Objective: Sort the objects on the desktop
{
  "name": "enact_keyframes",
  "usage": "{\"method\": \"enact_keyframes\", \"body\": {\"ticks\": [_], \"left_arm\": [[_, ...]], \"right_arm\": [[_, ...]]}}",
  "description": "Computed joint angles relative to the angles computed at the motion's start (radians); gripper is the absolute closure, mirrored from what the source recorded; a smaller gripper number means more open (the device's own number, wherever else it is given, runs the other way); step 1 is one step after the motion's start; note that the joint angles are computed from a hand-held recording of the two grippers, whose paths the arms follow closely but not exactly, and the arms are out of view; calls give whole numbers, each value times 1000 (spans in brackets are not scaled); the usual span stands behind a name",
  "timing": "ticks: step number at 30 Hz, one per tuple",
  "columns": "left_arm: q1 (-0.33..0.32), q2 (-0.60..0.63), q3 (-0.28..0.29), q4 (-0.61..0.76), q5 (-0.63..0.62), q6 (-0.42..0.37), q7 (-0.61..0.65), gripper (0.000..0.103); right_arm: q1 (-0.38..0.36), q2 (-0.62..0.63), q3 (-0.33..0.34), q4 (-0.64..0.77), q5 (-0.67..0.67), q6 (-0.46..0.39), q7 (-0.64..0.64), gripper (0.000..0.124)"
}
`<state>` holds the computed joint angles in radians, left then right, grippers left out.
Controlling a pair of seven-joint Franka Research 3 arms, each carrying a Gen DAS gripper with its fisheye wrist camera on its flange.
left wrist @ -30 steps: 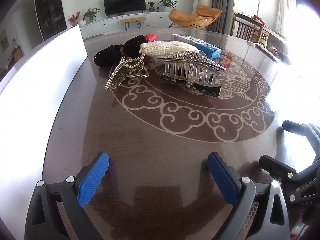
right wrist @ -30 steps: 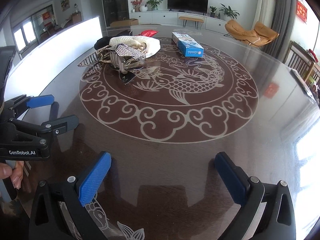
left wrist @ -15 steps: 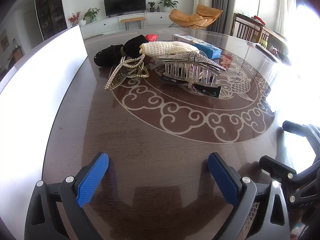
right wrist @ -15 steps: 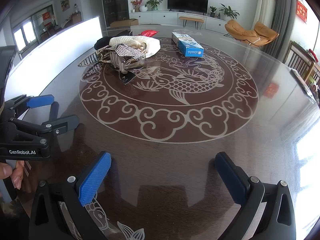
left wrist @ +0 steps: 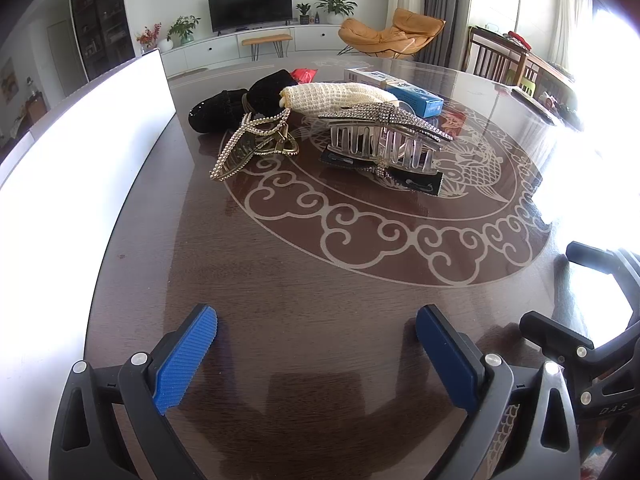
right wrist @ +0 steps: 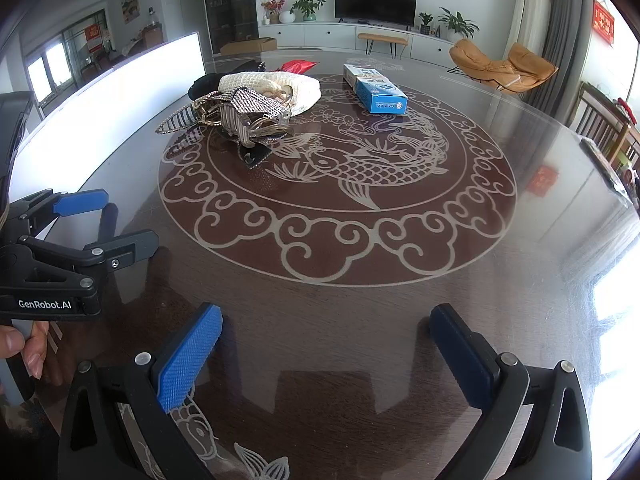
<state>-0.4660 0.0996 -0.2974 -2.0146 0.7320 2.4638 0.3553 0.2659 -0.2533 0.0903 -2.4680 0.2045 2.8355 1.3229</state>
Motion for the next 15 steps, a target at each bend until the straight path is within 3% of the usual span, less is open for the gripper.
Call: {"method": "enact_keyframes", "body": {"ticks": [15], "left_arm": [[0, -2, 0, -1, 1, -7, -5, 0]], "right_arm": [[-2, -7, 2, -14, -6, 18, 15, 21]]}}
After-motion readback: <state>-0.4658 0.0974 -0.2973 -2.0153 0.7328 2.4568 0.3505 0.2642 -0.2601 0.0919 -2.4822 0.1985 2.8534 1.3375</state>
